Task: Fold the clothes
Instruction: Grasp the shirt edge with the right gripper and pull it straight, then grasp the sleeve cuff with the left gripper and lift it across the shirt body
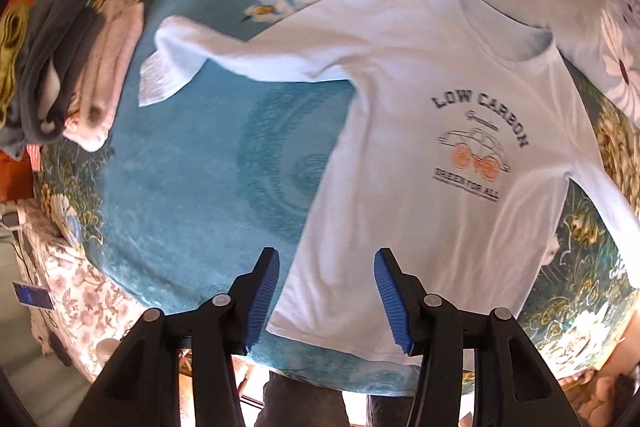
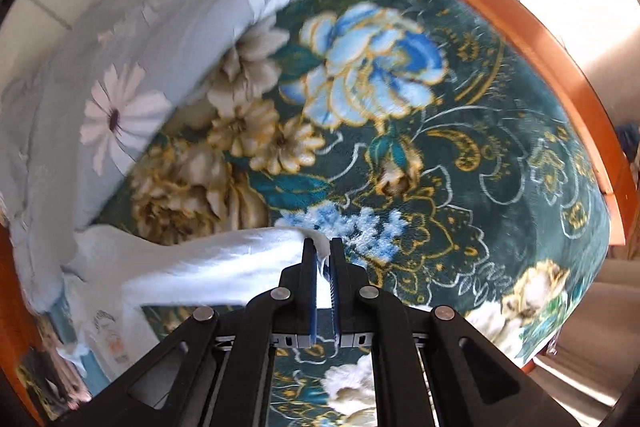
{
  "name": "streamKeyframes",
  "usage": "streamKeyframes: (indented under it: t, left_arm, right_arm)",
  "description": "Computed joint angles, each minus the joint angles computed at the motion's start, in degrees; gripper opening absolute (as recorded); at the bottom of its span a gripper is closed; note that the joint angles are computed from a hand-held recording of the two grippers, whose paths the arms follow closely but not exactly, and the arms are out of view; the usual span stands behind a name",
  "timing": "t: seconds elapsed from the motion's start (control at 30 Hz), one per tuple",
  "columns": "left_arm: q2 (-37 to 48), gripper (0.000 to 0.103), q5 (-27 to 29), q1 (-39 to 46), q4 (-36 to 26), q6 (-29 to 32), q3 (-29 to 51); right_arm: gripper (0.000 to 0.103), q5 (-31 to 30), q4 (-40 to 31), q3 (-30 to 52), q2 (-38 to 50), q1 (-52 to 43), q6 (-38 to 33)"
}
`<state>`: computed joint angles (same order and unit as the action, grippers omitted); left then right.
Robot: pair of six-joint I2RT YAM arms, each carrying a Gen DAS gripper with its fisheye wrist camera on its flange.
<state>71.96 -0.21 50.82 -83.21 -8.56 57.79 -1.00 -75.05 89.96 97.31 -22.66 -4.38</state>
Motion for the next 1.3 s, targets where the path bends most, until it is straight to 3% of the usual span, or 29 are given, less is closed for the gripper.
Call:
streamKeyframes:
  t: [0.2,0.47,0.6,0.7,0.83,0.97,1.07,1.2,1.3]
  left_arm:
    - [0.8,0.059,-0.6,-2.9,0.1,-2.6,-0.1]
    - [-1.2,0.063,-2.3,4.1,0.0,0.4,-2.6]
    - [-3.4,0.063,-2.1,13.0,0.5,5.6,-3.6]
    - [-4.3,0.063,-0.5,23.8,1.7,11.3,-3.3]
    - [0.3,0.063,2.5,40.3,5.3,18.0,-0.4]
    - [7.9,0.063,3.7,50.8,11.0,20.4,2.8]
    - [16.0,0.063,4.4,56.2,16.4,18.8,5.6]
    - [27.0,0.062,5.7,59.1,22.7,14.3,8.9]
    - [31.9,0.061,4.5,57.0,28.8,11.7,8.8]
  right_arm:
    - [0.005,3.1,3.9,-4.6,3.3,-0.8,-0.5]
    - [0.009,3.9,3.8,-4.0,2.9,-5.2,0.6]
    - [0.011,0.9,2.8,-5.3,0.1,-8.0,3.5]
    - [0.029,-1.3,3.0,-12.8,-6.0,-8.4,5.5]
    - [0.032,-5.1,1.6,-24.3,-16.1,-5.7,9.4]
    - [0.033,-8.8,-2.3,-32.6,-27.0,5.9,19.4]
    - [0.034,-10.2,-4.5,-33.4,-31.6,22.1,31.4]
    - [0.039,-9.6,-6.2,-29.0,-31.7,46.2,48.0]
    - [0.039,-7.0,-8.7,-22.0,-26.2,61.0,54.5]
